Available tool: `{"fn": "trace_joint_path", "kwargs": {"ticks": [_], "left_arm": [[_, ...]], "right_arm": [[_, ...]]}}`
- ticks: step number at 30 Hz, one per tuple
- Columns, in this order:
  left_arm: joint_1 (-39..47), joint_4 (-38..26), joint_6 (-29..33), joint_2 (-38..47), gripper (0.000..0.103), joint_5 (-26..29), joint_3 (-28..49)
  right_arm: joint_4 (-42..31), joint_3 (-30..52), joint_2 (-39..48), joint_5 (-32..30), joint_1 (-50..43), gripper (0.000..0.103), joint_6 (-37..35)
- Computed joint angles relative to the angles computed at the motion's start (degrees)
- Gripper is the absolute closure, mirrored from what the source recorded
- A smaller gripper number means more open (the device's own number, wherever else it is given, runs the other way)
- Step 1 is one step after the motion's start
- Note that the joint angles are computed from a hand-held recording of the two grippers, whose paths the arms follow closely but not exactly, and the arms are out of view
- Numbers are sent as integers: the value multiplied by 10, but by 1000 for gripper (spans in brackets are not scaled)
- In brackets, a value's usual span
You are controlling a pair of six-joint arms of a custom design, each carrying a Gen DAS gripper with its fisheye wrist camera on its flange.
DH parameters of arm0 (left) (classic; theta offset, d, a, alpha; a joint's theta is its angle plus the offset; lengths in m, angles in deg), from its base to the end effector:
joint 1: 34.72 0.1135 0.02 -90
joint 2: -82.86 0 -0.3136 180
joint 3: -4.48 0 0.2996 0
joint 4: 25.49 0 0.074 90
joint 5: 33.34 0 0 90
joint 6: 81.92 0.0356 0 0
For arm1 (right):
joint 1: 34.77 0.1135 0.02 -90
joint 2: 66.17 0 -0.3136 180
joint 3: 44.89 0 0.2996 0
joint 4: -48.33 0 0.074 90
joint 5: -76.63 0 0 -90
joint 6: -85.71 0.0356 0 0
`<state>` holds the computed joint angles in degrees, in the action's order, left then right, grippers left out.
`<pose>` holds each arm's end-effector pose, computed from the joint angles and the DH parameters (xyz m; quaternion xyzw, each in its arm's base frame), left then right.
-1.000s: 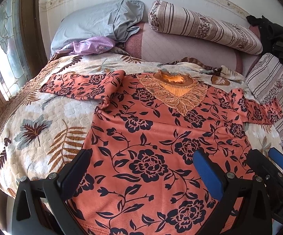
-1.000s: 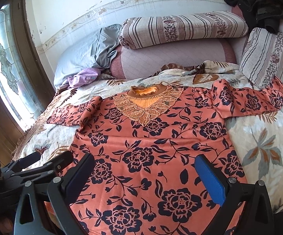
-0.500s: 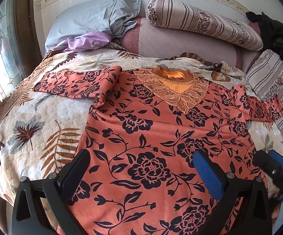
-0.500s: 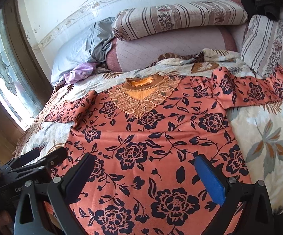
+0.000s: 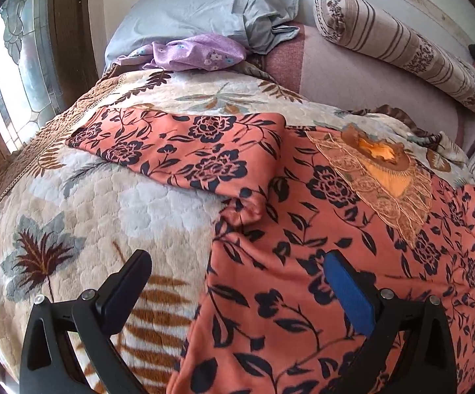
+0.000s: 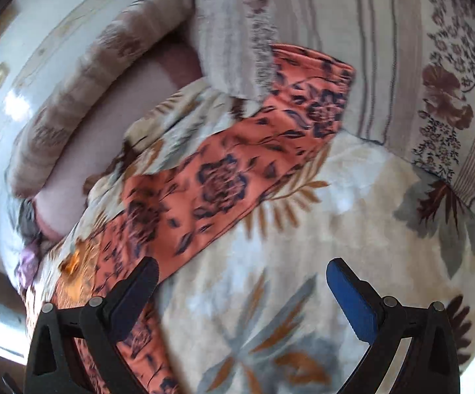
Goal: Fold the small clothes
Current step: 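Grasp the sleeve nearest the right gripper and fold it across the blouse body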
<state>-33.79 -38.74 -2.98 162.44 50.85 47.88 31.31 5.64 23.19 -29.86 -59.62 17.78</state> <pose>0.2762 0.0081 0.1620 -0.1153 0.9298 0.0168 0.3491 0.2861 -0.1214 0.1497 0.3380 0.8846 0.1300 0.2938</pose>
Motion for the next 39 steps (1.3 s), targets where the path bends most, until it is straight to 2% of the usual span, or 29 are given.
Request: {"fn": "trace_joint_path", "kwargs": {"ticks": [2, 7, 11, 12, 15, 19, 23, 24, 25, 27, 30, 33, 36, 39], "left_arm": [[10, 27, 0, 28, 0, 8, 13], [11, 97, 19, 69, 0, 4, 16], [18, 95, 14, 91, 0, 20, 24], [20, 95, 12, 95, 0, 20, 27], [29, 94, 4, 100, 0, 28, 32], [41, 82, -3, 105, 0, 55, 37], [49, 70, -10, 109, 0, 81, 43], [51, 69, -11, 108, 0, 86, 43], [52, 68, -11, 107, 0, 88, 43], [52, 68, -10, 106, 0, 89, 43], [52, 67, -9, 109, 0, 92, 46], [52, 68, -8, 107, 0, 94, 47], [59, 68, -10, 93, 0, 102, 44], [76, 70, -18, 70, 0, 122, 36]], "right_arm": [[0, 51, 65, -3, -32, 3, 6], [-11, 157, 161, 45, -50, 23, 15], [-8, 214, 212, 98, -41, 34, 17], [-11, 227, 227, 96, -43, 41, 27], [-3, 236, 249, 97, -47, 43, 50], [58, 204, 248, 44, -75, 41, 95], [14, 228, 251, 13, -93, 40, 99], [14, 229, 250, 12, -93, 43, 103], [18, 228, 249, 13, -91, 59, 103], [-1, 241, 256, 24, -83, 86, 95], [-12, 251, 248, 70, -54, 94, 71], [4, 235, 201, 111, -17, 95, 33], [-2, 234, 134, 112, 34, 97, 12], [-4, 237, 53, 115, 128, 97, -1]]}}
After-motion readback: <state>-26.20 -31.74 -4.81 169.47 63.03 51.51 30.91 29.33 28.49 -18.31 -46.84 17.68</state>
